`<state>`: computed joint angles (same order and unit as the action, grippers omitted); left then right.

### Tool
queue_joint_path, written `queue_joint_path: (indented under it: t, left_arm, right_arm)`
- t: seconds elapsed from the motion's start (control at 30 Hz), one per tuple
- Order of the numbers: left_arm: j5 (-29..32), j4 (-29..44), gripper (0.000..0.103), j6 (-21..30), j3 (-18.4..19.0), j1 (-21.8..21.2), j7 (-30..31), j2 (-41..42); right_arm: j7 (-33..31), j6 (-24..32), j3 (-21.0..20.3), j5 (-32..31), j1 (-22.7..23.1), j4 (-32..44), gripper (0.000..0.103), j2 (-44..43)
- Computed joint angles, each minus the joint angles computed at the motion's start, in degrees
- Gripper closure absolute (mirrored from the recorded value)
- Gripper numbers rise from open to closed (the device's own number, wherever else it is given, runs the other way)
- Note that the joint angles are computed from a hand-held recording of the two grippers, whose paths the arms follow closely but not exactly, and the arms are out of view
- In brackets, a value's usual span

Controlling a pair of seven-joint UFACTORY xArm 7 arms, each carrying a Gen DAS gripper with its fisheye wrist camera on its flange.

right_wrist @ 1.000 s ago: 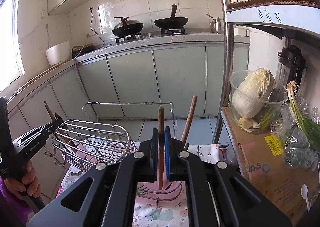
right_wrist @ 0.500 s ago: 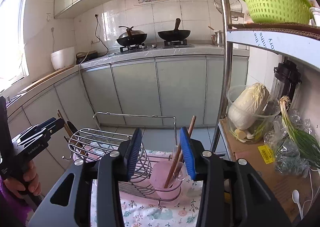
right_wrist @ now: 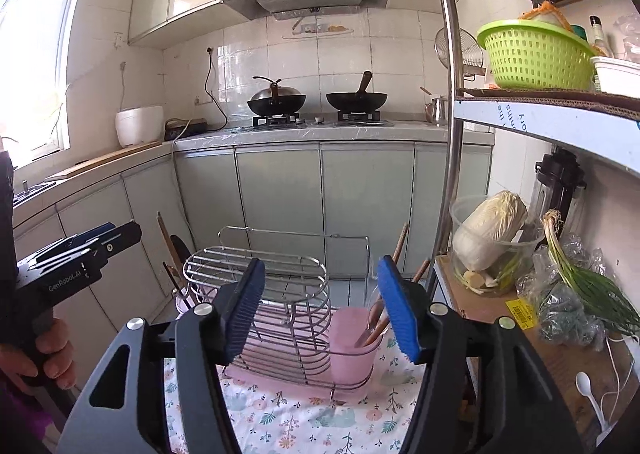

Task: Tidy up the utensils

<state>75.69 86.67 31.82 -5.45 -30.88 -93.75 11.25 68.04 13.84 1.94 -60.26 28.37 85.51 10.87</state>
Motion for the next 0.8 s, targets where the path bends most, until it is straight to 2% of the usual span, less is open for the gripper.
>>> queue_joint_path:
  t: [0.13,0.33,0.8]
  left_arm:
    - [-0.27,-1.86,0.047,1.89,-0.83,-0.94,-0.24,-0.62]
    - [0.36,-4.89,0.047,2.06,-1.79,-1.45,-2.62,-1.08]
    - [-1.92,-6.73,0.047,0.65,-1.4,-2.56,-3.33,1.24]
  right_arm:
    - [9.14,0.44,-0.32,-7.63,1.54,-3.62,0.037,-1.2]
    - [15.97,2.38,2.05,-14.13,0.74,-7.05,0.032,-2.43]
    - [19.07,5.86,4.49,-15.48,0.84,-9.41,0.031,-1.04]
